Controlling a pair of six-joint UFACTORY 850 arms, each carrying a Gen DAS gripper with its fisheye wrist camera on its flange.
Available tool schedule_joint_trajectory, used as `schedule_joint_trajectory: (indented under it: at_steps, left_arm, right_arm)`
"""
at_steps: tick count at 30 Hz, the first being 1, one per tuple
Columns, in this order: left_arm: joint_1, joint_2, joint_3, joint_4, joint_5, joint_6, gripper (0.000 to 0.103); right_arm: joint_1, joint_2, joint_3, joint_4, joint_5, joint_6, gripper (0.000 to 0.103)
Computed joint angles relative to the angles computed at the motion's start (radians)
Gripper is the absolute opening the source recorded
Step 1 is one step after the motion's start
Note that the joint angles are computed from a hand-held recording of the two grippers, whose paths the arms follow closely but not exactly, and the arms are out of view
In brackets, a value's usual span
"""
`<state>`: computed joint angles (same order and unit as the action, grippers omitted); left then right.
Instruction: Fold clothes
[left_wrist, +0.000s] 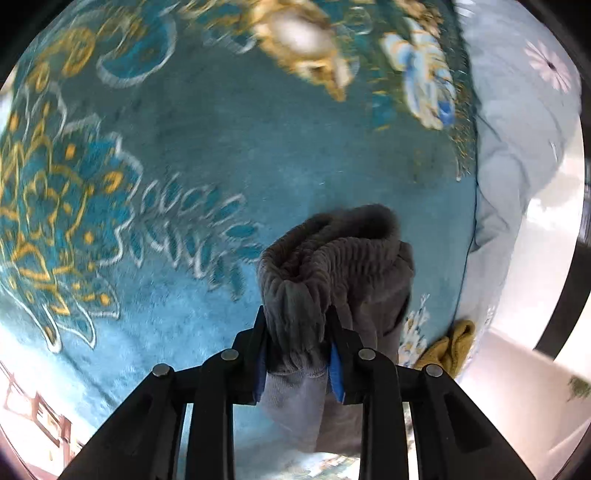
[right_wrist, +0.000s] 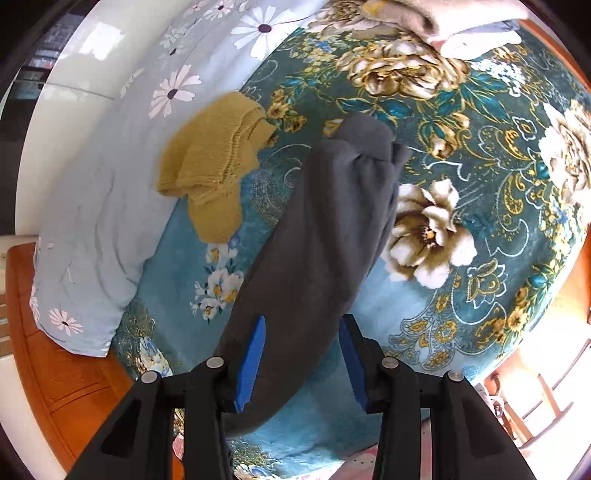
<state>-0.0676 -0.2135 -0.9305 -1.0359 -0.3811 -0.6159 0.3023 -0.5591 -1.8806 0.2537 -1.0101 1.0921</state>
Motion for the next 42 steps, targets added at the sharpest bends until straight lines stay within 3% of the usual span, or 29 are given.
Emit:
schedule_joint_trajectory:
  at_steps: [3,6,11,16,21,26,31,42]
  left_arm:
    - [-0.011,-0.013,-0.034,0.080,-0.020,-0.108,0.033]
    - [0.022,0.002,-0.067,0.226,-0.096,-0.246,0.036]
    - [0.017,0.081,-0.052,0.419,-0.071,-0.479,0.037]
    - [0.001,0.061,-0.130,0.554,-0.070,-0.618,0.037]
    - [-0.087,-0.009,-0.293,0.697,-0.129,-0.672,0.037]
    - [-0.209,-0.139,-0.568,0.892,-0.297,-0.727,0.039]
    - [-0.317,-0.289,-0.845,0.982,-0.532,-0.719,0.044]
    - [-0.402,-0.431,-1.112,1.046,-0.837,-0.818,0.045]
  right_arm:
    - [-0.009,0.043,0.060,0.002,0.034,0.021,0.045]
    - [-0.021,0.079,0.108,0.001,0.069,0.036,0.045]
    - [-0.050,0.147,0.205,0.012,0.136,0.032,0.045]
    - [-0.091,0.216,0.342,0.087,0.208,-0.006,0.045]
    - [-0.155,0.240,0.435,0.238,0.268,-0.175,0.045]
    - [-0.231,0.227,0.479,0.440,0.305,-0.427,0.045]
    - [-0.299,0.192,0.533,0.599,0.275,-0.620,0.048]
    - [-0.374,0.052,0.532,0.816,0.225,-0.857,0.056]
